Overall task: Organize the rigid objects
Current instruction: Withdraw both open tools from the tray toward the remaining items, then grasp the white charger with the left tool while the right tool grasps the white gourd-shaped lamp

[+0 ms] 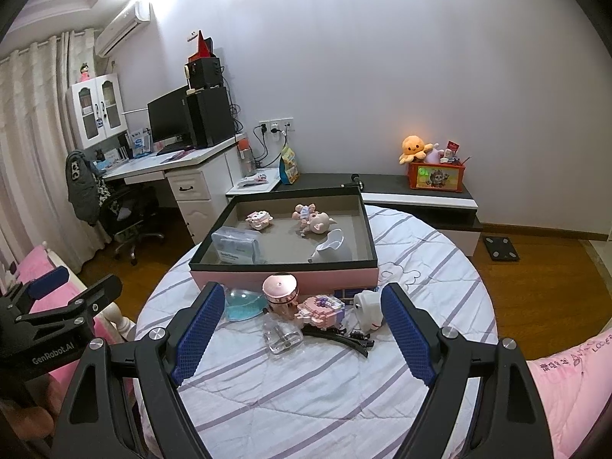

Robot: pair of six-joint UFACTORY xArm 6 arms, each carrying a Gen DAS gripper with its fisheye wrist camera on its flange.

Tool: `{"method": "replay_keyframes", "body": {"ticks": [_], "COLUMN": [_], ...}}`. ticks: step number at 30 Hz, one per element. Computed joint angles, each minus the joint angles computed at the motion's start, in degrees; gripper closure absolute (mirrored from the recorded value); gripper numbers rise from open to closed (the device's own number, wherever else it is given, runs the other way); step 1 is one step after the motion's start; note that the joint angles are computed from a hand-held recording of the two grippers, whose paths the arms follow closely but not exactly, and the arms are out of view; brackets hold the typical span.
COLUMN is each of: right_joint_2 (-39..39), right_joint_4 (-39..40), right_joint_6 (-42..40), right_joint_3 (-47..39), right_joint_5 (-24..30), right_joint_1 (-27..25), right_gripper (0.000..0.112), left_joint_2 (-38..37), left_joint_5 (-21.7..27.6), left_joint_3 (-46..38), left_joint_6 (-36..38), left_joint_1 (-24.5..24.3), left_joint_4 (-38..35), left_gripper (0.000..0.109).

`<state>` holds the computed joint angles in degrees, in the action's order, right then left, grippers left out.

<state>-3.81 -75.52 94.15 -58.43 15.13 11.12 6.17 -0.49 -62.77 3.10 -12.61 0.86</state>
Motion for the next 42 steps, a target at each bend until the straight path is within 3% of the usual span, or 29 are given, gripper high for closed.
{"method": "replay_keyframes", "body": {"ticks": [5, 19, 34, 40, 42], "right_joint_2": [0.1, 4.7, 14.0, 17.5, 18.6], "right_joint_4": [2.2, 13.2, 24.6, 29.9, 31.4], "right_joint_6": [-1.4, -9.2, -21.4, -27.1, -28.6], "right_joint_3": [1.9, 4.4, -2.2, -5.3, -6.2], "right_joint_5": [0.0, -2.3, -3.7, -3.4, -3.3], "right_joint_1": [-0.9, -5.0, -8.0, -8.7, -8.9], "right_gripper": [0.027, 0.027, 0.027, 0.027, 0.027], "left_joint_2": [1.5, 9.9, 24.7, 30.5, 32.0], "left_joint_5": [2.1, 7.5, 14.4, 18.4, 19.6], "left_joint_3": [0.1, -5.4, -23.1, -31.1, -33.4], "left_joint_6": [1.5, -2.8, -3.7, -1.5, 2.1], "left_joint_1": [0.4, 0.7, 0.2, 0.0, -0.3], "left_joint_4": [-2.1, 2.7, 3.6, 0.9, -3.0], "left_gripper": [0.006, 0.006, 0.006, 0.006, 0.006]}}
